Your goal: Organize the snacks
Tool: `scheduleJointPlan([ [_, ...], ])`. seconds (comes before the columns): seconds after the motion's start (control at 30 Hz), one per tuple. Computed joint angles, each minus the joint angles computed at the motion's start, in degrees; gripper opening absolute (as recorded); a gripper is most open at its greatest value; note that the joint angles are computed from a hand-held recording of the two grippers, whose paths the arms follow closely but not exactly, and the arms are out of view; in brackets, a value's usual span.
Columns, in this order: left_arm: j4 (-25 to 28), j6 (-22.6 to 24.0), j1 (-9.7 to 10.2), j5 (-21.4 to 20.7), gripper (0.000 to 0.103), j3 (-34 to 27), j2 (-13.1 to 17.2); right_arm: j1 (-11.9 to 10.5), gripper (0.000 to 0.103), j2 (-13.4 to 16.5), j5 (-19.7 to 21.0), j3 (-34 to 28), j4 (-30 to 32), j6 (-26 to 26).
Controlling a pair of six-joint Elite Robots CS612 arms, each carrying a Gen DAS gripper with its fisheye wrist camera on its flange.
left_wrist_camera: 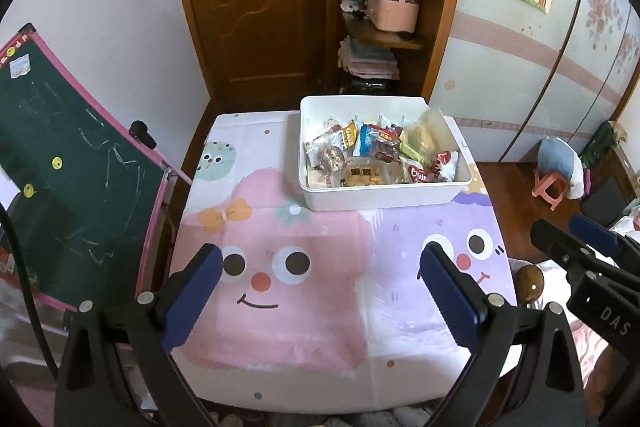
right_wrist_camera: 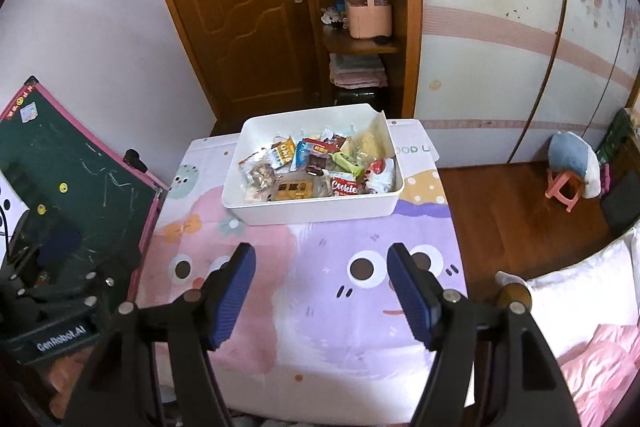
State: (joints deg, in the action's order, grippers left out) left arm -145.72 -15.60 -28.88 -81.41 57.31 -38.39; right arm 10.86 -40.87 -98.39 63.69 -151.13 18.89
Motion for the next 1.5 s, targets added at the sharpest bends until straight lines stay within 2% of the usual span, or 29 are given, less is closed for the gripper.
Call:
scheduleJointPlan([
  [0.4,-1.5,-0.3,-0.49,0.6,0.099,3.3,-2.0,1.0,0.069,-1.5,-0.3,2.9,-2.1,-0.8],
  [1.27,-1.2,-0.4,-0.52,0.3,0.099,3.7,-2.3,1.2,0.069,-2.2,0.5,4.4,-2.1,-0.9],
  [1.5,-2.4,-0.9,-0.81,0.8,0.099,6.2,-3.4,1.2,0.069,-2.2,0.5,4.3,-2.0,-0.9],
])
